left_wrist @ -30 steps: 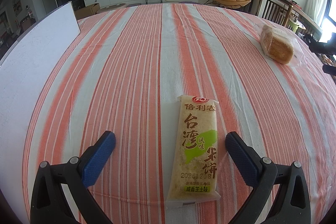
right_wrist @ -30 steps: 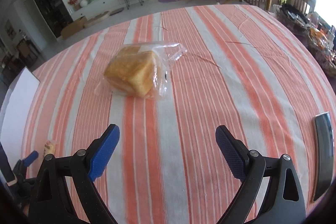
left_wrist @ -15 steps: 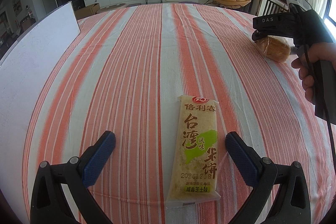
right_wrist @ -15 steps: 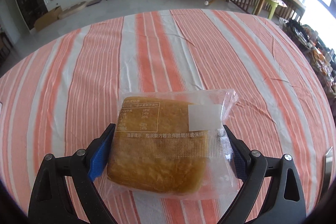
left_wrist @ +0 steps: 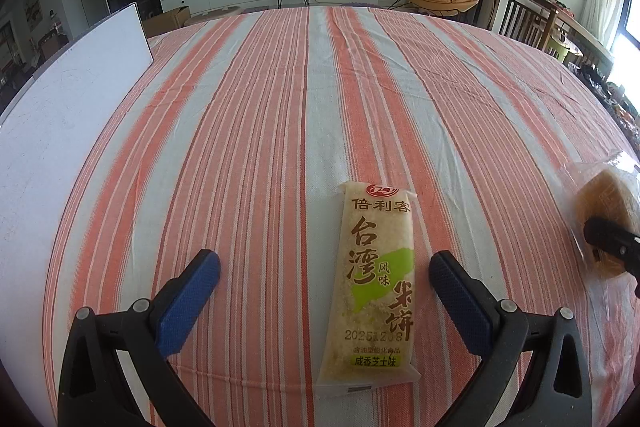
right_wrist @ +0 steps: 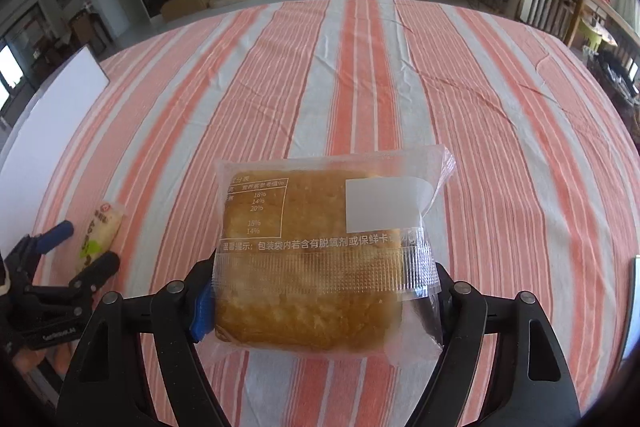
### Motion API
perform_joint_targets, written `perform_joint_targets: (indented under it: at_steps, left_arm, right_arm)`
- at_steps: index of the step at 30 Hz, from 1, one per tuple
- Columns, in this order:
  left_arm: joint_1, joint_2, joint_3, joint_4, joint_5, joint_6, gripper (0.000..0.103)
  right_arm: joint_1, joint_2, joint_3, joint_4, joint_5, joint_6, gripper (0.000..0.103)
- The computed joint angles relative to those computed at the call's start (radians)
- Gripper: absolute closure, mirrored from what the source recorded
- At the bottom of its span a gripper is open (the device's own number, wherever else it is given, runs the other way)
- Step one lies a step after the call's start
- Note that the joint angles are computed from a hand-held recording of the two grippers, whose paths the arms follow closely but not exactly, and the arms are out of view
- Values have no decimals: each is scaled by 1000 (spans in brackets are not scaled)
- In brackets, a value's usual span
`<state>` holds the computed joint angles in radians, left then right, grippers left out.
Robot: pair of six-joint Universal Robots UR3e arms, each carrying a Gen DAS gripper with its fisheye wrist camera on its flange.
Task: Organize snacks
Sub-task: 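Grasp the bagged bread loaf with the right gripper and lift it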
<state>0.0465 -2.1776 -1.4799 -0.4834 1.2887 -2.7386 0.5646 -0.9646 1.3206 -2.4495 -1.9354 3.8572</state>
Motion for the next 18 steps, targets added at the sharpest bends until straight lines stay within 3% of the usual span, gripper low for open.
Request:
perform_joint_targets:
  at_steps: [5, 9, 13, 18]
  left_arm:
    - [0, 1, -1, 0, 1, 0, 0]
    - [0, 2, -2, 0, 0, 0, 0]
    - [0, 2, -2, 0, 0, 0, 0]
    - [0, 2, -2, 0, 0, 0, 0]
  right_arm:
    - [132, -2, 116, -91, -175, 128, 15]
    - [95, 4, 95, -58, -124, 122, 8]
    - [98, 45, 8, 37, -149, 108, 5]
    - [104, 43, 13, 37, -152, 120, 5]
